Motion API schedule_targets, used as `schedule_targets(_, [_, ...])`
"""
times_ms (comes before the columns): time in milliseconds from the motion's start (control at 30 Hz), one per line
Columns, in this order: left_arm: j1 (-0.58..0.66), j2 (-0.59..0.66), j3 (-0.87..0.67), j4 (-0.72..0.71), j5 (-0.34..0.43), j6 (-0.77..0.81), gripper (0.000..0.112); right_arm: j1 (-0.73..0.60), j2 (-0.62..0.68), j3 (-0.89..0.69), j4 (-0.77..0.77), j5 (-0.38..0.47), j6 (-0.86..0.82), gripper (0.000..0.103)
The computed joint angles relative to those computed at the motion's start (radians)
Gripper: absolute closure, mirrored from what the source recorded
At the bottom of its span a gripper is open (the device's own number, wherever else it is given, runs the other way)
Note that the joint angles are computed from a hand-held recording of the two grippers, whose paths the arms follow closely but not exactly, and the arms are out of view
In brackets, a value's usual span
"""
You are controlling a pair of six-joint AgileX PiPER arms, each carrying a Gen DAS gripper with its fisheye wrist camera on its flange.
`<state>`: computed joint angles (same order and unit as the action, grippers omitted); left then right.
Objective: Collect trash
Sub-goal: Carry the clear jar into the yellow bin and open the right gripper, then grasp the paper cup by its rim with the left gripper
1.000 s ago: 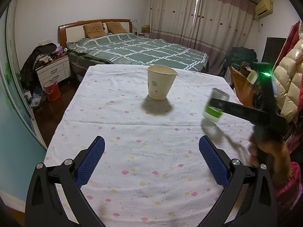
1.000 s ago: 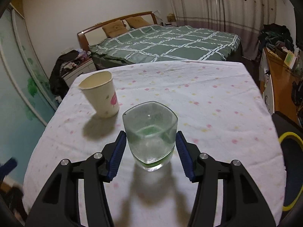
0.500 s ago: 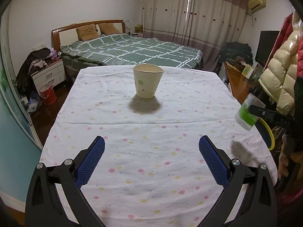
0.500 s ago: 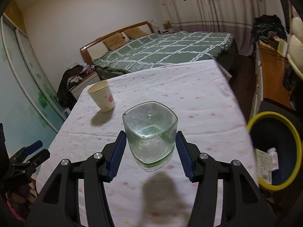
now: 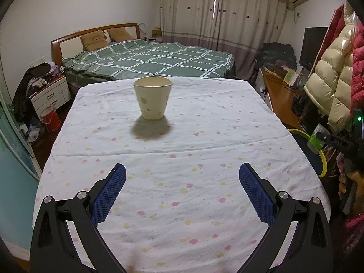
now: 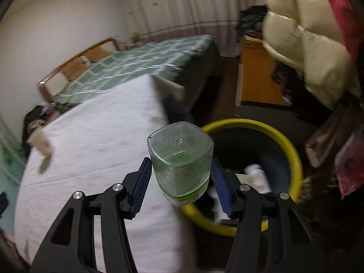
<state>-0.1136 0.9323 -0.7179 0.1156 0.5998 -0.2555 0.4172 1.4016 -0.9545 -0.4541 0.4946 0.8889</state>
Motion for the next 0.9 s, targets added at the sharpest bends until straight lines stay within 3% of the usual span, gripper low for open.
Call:
schedule_targets(167, [-0.054, 0.043, -0.026, 0.060, -0.004, -0.069, 0.014, -0.110, 0.065, 0.027, 0.065, -0.037, -0.085, 0.051])
schedule_targets(267, [-0.075, 0.070, -0.042, 0.088, -0.003, -0.098, 0.014, -0.130, 0.067, 0.046, 0.069, -0.057, -0.081, 0.034])
schedule_targets(533, [-0.053, 0.149, -0.076, 0.097, -0.042, -0.099, 0.014, -0.090, 0.038, 0.047, -0.033, -0.047, 0.013, 0.030])
schedule_targets(733, [0.008, 0.257, -0.123, 0.171, -0.102, -0.138, 0.014, -0.087, 0.041, 0.032, 0.017, -0.053, -0.033, 0.028])
schedule_targets(900, [0.102, 0.405, -0.218, 0.075, -0.155, -0.022, 0.014, -0.085, 0.033, 0.036, 0.029, -0.057, -0.044, 0.028])
